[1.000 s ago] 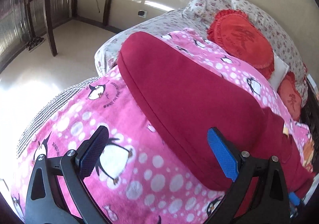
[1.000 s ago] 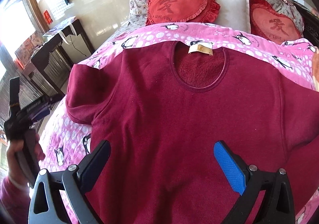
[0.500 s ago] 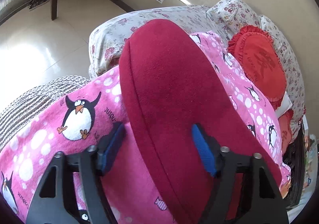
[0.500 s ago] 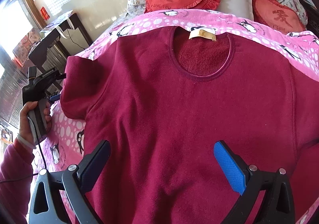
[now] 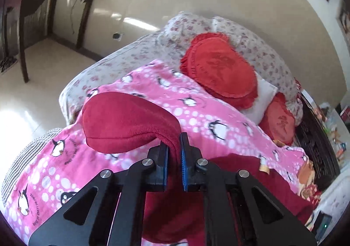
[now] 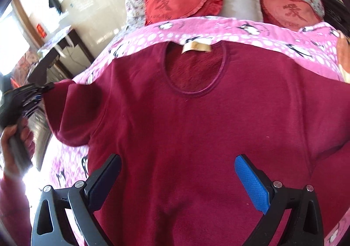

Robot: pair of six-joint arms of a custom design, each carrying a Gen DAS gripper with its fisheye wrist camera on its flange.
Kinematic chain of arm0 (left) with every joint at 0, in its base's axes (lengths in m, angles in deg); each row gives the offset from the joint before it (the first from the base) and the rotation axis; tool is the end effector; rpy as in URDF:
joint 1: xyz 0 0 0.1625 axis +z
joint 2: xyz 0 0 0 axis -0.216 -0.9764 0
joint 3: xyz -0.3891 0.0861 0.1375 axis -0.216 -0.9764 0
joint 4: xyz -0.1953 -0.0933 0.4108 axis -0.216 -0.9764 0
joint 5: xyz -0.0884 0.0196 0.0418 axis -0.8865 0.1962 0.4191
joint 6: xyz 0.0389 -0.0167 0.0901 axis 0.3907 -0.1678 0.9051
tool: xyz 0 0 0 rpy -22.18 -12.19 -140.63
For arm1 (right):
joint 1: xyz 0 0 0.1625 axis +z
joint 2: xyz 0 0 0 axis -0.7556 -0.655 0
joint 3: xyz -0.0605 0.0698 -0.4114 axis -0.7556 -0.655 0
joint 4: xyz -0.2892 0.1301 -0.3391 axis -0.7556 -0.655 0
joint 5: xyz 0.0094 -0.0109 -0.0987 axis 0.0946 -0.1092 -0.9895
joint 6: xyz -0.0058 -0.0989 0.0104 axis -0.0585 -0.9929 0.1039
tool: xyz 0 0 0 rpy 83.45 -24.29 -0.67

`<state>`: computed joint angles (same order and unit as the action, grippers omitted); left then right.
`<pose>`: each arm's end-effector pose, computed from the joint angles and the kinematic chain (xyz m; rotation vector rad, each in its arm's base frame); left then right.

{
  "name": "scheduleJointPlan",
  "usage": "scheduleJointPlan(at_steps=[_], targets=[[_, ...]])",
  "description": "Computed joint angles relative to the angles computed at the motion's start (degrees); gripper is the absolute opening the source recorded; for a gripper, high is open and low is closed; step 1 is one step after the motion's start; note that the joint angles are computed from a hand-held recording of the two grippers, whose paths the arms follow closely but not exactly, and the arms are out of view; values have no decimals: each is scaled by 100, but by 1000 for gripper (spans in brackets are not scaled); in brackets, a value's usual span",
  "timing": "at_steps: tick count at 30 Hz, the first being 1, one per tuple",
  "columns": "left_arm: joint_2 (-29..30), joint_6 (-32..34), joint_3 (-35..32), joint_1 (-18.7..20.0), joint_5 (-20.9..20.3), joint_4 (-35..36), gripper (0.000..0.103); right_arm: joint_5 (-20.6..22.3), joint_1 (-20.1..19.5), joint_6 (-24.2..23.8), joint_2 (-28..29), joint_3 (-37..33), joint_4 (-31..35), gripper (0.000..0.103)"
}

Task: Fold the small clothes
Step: 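Fold the held sleeve across the shirt body with the left tool, release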

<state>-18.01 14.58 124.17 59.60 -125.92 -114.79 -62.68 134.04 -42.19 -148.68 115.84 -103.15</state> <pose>-0.3928 -0.7302 0.1393 0.0465 2.4709 -1.2399 0.0398 -0.7034 0.4194 0.2712 -2.5622 0.7461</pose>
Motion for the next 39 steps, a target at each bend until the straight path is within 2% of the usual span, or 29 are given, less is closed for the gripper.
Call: scheduleJointPlan(at_steps=[3, 6, 12, 14, 15, 17, 18, 19, 20, 22, 23, 26, 30, 34, 37, 39], targets=[[323, 524, -310, -241, -344, -73, 8, -12, -33, -2, -126, 52, -125, 103], [699, 693, -647, -388, -971, 115, 8, -55, -85, 20, -253, 81, -222, 103], [1591, 654, -1316, -491, -2042, 1181, 9, -232, -280, 376, -522, 91, -395, 103], [1737, 598, -1358, -525, -2222, 1594, 9, -310, -330, 471, -585, 101, -419, 103], [1771, 616, -1336, -557, -2216, 1720, 11, -335, -358, 518, -623, 99, -407, 103], [1694, 709, -1144, -616, -2298, 1839, 26, -337, -404, 566, -698, 111, -419, 103], [1594, 755, -984, -636, -2394, 1805, 39, -327, -427, 568, -736, 125, -440, 103], [1449, 823, -744, -658, -2502, 1646, 47, -318, -439, 580, -743, 111, -453, 103], [1313, 921, -519, -680, -2543, 1471, 51, -292, -448, 602, -733, 84, -451, 103], [1012, 1176, -60, -772, -2406, 1229, 66, -164, -467, 655, -754, 85, -421, 103], [870, 1268, 147, -821, -2234, 1159, 68, -88, -457, 663, -746, 74, -387, 103], [575, 1230, 555, -900, -1578, 1153, 68, 59, -412, 524, -685, 90, -380, 103], [348, 681, 788, -818, -712, 1234, 68, 74, -282, 143, -423, -41, -353, 103], [394, 145, 714, -684, -172, 1432, 68, -96, -82, 11, -53, -316, -330, 103], [443, -66, 652, -585, -180, 1550, 68, -502, 99, -197, 293, -528, -337, 103], [491, -145, 592, -555, -198, 1694, 68, -1025, 240, -519, 664, -686, -623, 103]])
